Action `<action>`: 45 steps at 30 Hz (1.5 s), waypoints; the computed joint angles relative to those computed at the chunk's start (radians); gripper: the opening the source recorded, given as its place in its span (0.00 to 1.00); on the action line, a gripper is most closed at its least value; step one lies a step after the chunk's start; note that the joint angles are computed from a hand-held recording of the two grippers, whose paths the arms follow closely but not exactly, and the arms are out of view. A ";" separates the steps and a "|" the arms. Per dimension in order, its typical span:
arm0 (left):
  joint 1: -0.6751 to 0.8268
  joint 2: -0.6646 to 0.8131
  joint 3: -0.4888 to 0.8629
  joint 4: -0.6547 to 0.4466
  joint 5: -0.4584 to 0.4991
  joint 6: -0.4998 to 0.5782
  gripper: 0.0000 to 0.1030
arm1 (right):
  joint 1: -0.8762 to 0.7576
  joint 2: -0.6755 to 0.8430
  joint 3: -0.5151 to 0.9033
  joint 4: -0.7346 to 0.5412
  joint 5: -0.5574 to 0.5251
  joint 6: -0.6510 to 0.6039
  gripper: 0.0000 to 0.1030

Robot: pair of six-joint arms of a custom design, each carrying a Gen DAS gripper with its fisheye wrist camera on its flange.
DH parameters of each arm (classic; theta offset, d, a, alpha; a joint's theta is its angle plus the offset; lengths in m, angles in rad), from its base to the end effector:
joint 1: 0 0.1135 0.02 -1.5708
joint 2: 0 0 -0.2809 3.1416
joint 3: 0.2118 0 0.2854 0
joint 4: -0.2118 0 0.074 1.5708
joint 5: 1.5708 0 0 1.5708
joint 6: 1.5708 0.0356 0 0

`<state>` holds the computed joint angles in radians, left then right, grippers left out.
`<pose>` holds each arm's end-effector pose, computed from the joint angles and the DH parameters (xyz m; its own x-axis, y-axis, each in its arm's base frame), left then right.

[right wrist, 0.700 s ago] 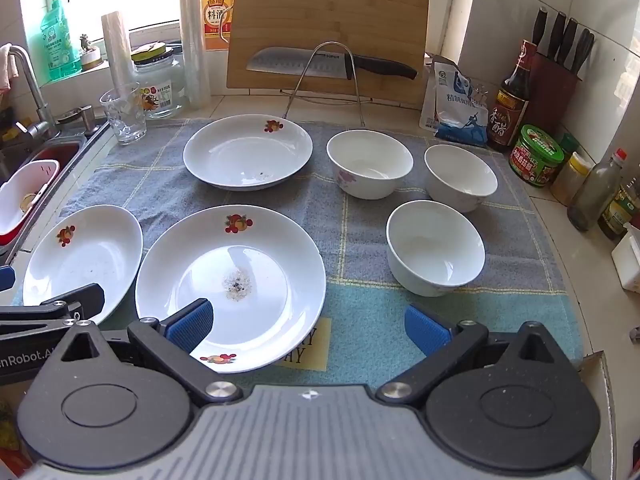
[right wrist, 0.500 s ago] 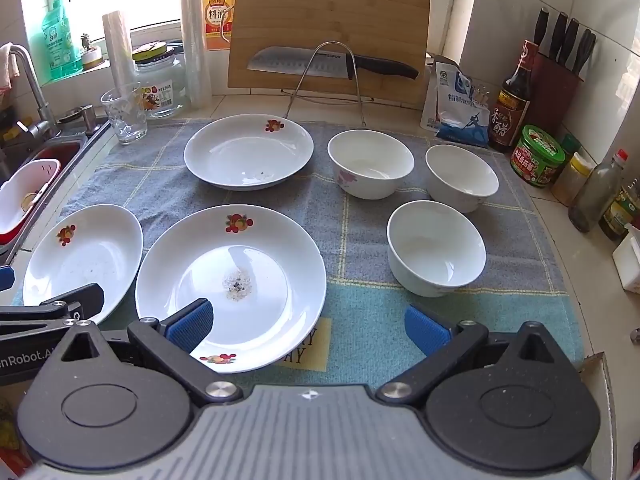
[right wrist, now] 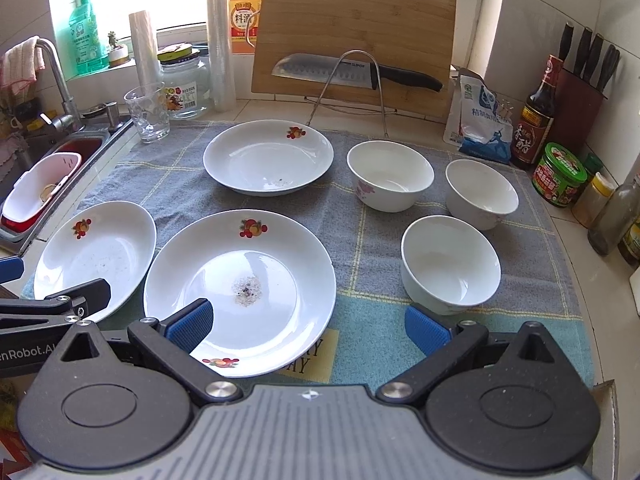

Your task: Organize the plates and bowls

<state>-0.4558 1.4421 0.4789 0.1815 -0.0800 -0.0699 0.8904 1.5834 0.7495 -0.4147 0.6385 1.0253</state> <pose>0.2439 -0.1164 0.1201 -0.6581 0.2451 -0.7119 0.3427 0.9394 0.0066 0.1976 0.2105 0.1308 -0.7417 0.1747 -0.6476 0.2479 0.9685 -0.0226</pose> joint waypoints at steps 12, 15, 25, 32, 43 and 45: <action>-0.015 -0.089 -0.121 0.120 -0.076 -0.021 0.99 | -0.095 -0.068 -0.138 0.364 -0.117 -0.342 1.00; 0.026 -0.105 -0.156 0.151 -0.021 -0.003 0.99 | -0.122 -0.060 -0.162 0.478 -0.189 -0.444 1.00; 0.205 0.043 -0.225 0.335 0.092 0.104 0.99 | -0.147 0.107 -0.057 0.630 -0.322 -0.649 1.00; 0.298 0.275 -0.197 0.507 0.152 0.206 0.99 | -0.183 0.238 0.071 0.658 -0.422 -0.748 1.00; 0.388 0.504 -0.084 0.591 0.306 0.380 0.99 | -0.275 0.442 0.301 0.614 -0.601 -0.820 1.00; 0.397 0.522 -0.064 0.583 0.325 0.404 0.99 | -0.290 0.477 0.343 0.593 -0.627 -0.823 1.00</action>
<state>-0.0587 1.9645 0.4151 0.7647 0.2451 0.3336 0.5999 2.0602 1.0929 0.1786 0.0117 0.2026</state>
